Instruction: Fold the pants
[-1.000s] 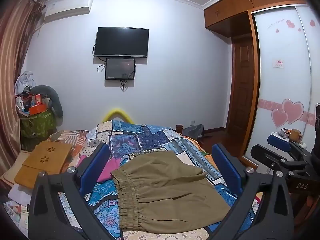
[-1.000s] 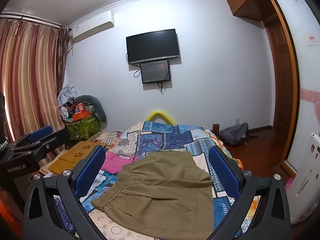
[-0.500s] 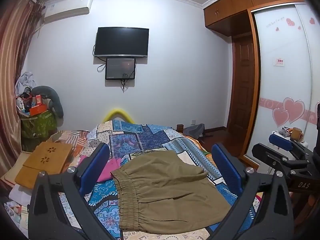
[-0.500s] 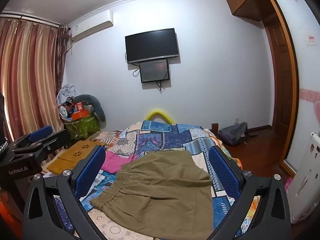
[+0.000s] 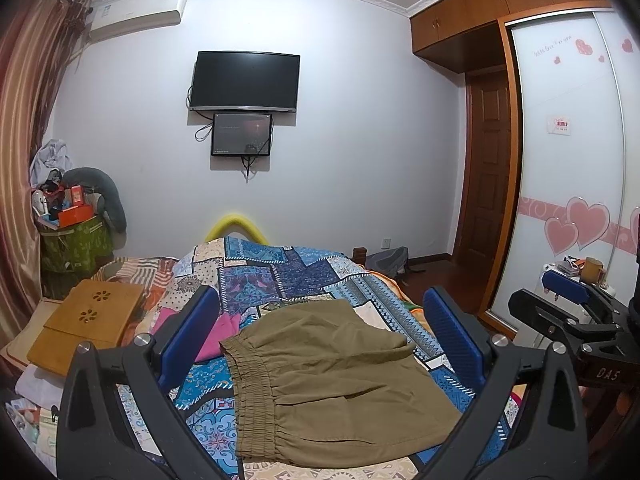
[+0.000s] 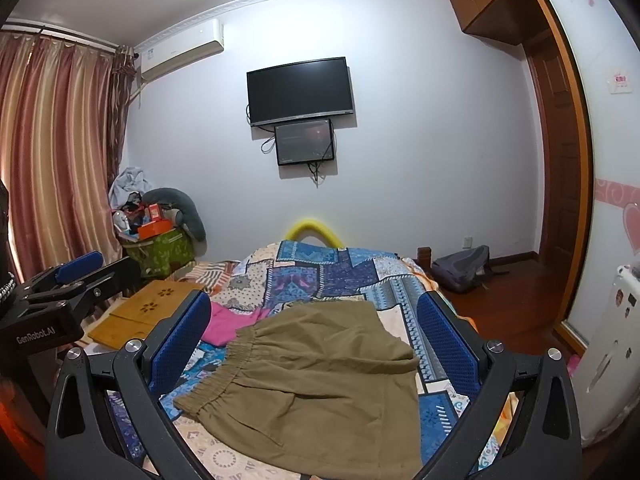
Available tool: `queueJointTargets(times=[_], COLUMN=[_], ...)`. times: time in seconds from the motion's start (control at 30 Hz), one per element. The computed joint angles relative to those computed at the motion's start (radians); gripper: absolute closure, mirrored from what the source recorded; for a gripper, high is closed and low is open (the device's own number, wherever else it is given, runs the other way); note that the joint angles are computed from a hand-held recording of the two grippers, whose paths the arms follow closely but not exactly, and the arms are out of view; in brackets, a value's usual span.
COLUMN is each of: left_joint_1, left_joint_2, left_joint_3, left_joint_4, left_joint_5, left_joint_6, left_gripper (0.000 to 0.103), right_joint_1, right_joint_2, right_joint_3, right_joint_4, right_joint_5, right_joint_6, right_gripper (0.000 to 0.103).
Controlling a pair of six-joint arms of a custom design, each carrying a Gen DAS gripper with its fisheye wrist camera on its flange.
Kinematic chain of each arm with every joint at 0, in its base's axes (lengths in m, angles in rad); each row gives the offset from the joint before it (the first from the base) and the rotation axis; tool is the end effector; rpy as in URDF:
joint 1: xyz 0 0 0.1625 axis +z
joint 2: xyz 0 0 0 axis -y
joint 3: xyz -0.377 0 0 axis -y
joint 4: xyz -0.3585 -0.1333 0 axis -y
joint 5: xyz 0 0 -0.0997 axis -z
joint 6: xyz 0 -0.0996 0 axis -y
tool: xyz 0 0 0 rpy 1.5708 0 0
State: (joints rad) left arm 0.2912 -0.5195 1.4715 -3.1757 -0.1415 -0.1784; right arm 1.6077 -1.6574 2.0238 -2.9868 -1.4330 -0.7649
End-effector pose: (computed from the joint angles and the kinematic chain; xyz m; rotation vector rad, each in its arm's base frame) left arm -0.5301 -0.4010 0.1070 0.5178 1.9088 -1.5759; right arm 0.1630 -0.4316 0.4470 1.0760 -2.2805 1.4251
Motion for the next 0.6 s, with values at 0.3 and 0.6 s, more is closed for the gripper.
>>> queueJointTargets(times=[0.3, 0.6], left_joint_1=[0.002, 0.003], left_joint_2=[-0.014, -0.014], left_joint_3=[0.008, 0.004], left_joint_4=[0.046, 0.049], left_joint_5=[-0.006, -0.009], left_joint_6=[-0.042, -0.044], left_gripper=[0.000, 0.000], right_joint_1=[0.000, -0.003], right_joint_2=[0.002, -0.002], right_joint_3=[0.003, 0.005], right_joint_4=[-0.014, -0.015], right_joint_5=[-0.008, -0.005], right_joint_6=[0.003, 0.005], right_gripper=[0.001, 0.001])
